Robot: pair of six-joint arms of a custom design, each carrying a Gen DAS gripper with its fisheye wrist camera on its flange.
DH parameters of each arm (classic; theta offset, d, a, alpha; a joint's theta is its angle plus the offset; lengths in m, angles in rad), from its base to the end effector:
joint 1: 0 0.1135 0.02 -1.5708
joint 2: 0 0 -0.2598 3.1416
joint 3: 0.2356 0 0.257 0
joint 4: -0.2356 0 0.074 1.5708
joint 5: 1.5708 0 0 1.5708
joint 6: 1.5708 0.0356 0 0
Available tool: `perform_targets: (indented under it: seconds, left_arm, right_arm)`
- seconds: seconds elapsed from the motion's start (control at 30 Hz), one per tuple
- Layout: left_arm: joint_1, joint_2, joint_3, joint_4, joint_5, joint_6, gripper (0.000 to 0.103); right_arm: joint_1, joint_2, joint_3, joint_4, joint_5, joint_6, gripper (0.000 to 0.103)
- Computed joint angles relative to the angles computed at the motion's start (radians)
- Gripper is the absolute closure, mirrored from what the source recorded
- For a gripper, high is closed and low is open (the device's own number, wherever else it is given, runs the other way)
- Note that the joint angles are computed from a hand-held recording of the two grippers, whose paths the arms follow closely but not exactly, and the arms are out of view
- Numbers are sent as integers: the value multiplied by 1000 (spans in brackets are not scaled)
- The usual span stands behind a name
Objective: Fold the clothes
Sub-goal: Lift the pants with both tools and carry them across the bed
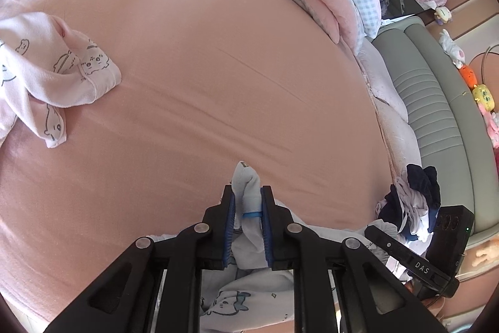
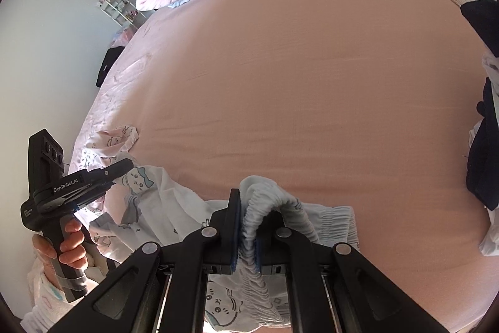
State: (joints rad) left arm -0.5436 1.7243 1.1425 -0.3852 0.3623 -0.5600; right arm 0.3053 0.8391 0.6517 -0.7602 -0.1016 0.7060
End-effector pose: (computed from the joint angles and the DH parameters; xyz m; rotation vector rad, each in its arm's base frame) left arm 0.3036 -0.1982 0.1947 0.1311 2.6860 -0.8571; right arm 0.1582 0.0536 0.2303 0.4749 2.5522 0.5204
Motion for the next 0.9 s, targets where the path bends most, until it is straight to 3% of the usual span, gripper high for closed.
perform_targets:
  seconds: [0.27, 0.4, 0.53, 0.73, 0.9]
  left_arm:
    - [-25, 38, 73, -23, -40, 38, 93]
    - [-15, 58, 97, -29, -8, 22, 94]
    - [-3, 81, 143, -60, 1, 38, 95]
    - [13, 117, 253, -131, -8, 81, 95]
    - [31, 164, 366, -190, -13, 111, 95]
  right_arm:
    - [-27, 16, 87, -10, 0, -76, 99]
    - [-41, 58, 148, -25, 12, -130, 99]
    - [-40, 143, 211, -14, 56, -198, 99]
    - [-119, 262, 285, 40, -16, -244, 99]
    - [-136, 349, 368, 47, -6, -292, 99]
